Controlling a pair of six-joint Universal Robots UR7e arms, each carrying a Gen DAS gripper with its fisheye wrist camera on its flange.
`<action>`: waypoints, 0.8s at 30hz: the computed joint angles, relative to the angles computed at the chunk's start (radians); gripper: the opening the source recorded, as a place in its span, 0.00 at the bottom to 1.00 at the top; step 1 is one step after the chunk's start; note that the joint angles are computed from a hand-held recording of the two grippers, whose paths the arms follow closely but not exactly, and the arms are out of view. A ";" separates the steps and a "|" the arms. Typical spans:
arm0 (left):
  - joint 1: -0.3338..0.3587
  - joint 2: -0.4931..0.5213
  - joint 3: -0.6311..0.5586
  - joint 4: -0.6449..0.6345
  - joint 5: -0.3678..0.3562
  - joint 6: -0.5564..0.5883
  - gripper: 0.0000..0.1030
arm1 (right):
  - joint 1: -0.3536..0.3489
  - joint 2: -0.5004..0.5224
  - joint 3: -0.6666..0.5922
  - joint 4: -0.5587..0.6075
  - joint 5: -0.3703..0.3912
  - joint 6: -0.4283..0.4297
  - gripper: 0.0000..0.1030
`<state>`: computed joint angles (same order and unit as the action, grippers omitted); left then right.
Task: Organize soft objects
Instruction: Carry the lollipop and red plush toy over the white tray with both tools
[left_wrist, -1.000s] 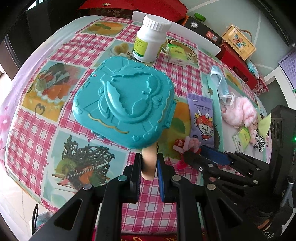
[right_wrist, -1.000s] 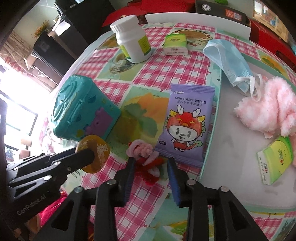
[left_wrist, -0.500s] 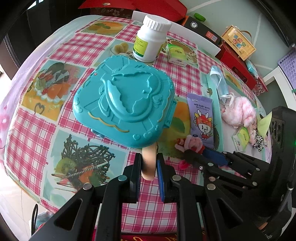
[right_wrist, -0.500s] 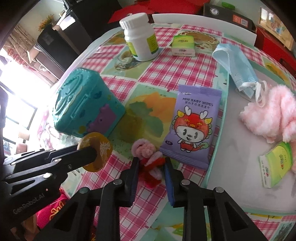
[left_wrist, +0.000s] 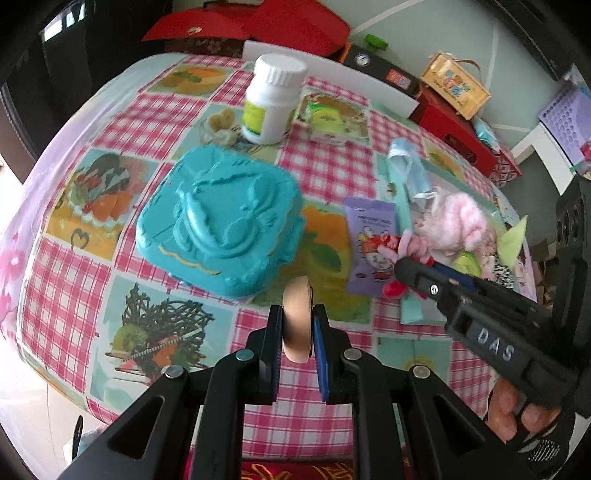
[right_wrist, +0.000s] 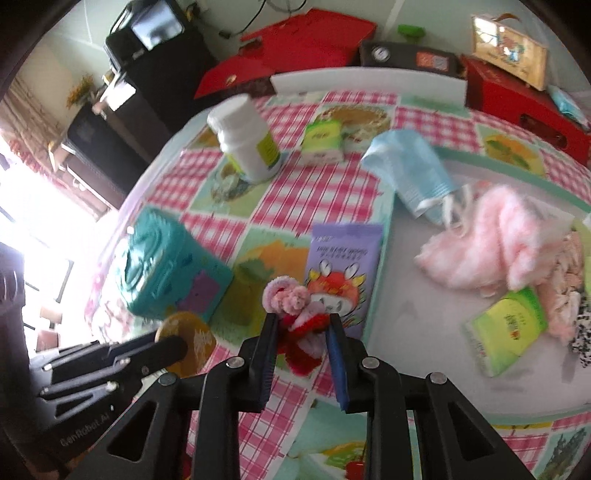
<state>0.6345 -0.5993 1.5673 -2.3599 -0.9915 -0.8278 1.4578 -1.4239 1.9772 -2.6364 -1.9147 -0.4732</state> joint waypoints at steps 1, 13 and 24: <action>-0.005 0.002 -0.006 -0.005 0.001 0.009 0.15 | 0.000 -0.006 -0.001 -0.009 0.007 0.005 0.27; -0.060 0.069 -0.169 -0.058 0.029 0.155 0.15 | -0.027 -0.073 -0.011 -0.158 0.030 0.052 0.27; -0.071 0.258 -0.423 -0.037 -0.027 0.280 0.15 | -0.104 -0.135 -0.039 -0.228 0.020 0.143 0.27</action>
<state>0.5637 -0.3411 1.1447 -2.3965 -1.0180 -0.5481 1.3534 -1.5588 1.9384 -2.8643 -1.8950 -0.3300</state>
